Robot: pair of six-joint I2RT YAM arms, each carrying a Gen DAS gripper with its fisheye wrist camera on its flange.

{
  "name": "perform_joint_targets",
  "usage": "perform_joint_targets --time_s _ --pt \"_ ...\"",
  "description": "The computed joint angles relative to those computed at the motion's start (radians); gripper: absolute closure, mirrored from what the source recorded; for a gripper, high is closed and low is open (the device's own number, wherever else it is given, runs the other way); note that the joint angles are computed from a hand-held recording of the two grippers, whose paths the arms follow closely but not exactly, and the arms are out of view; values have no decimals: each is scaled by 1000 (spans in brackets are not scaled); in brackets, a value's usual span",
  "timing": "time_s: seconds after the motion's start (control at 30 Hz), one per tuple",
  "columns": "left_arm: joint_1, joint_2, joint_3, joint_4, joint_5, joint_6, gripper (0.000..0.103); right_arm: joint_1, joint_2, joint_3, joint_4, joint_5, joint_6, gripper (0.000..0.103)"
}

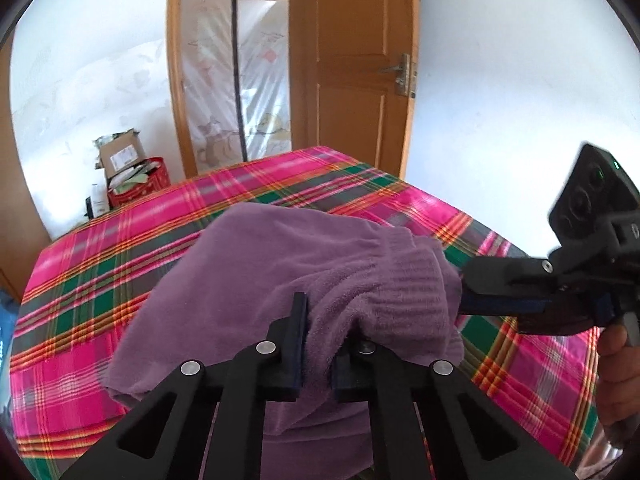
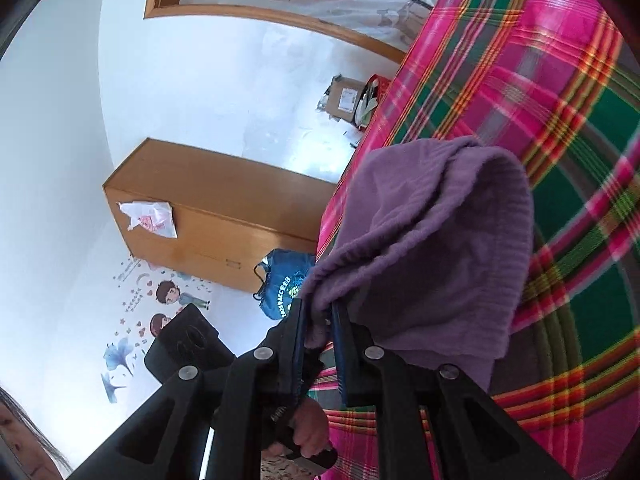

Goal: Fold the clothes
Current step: 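Grasp the waistband with the left gripper while the right gripper grasps its other end, then lift the waistband with both grippers, raising the trousers off the bed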

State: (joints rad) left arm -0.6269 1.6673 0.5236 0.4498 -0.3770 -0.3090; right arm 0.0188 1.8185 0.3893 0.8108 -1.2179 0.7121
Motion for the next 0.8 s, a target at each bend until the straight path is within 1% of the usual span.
perform_joint_targets --time_s 0.13,0.2,0.23,0.3,0.37,0.43,0.5,0.73,0.77,0.8 --pt "44 -49 -33 15 18 -24 94 -52 -36 -1 -130 36 -100 88" --pt "68 -84 -50 10 28 -45 94 -79 -64 -3 -220 68 -172 81" --pt "80 -100 -57 6 31 -55 94 -84 -89 -1 -294 104 -229 78" --pt "105 -131 -70 0 37 -74 95 -91 -130 0 -408 182 -320 65" --pt "123 -155 -84 -1 41 -88 95 -72 -151 -1 -476 266 -383 64" --pt "133 -190 -101 -9 44 -102 95 -51 -147 -1 -501 309 -422 62" --pt "142 -221 -118 -13 40 -103 95 -21 -142 -6 -490 363 -427 58" --pt "132 -343 -166 -54 -4 -108 95 119 -140 25 -468 503 -421 58" --pt "135 -360 -173 -61 -6 -108 95 130 -141 27 -469 520 -418 61" --pt "141 -373 -178 -65 -5 -108 95 140 -144 28 -470 537 -415 69"
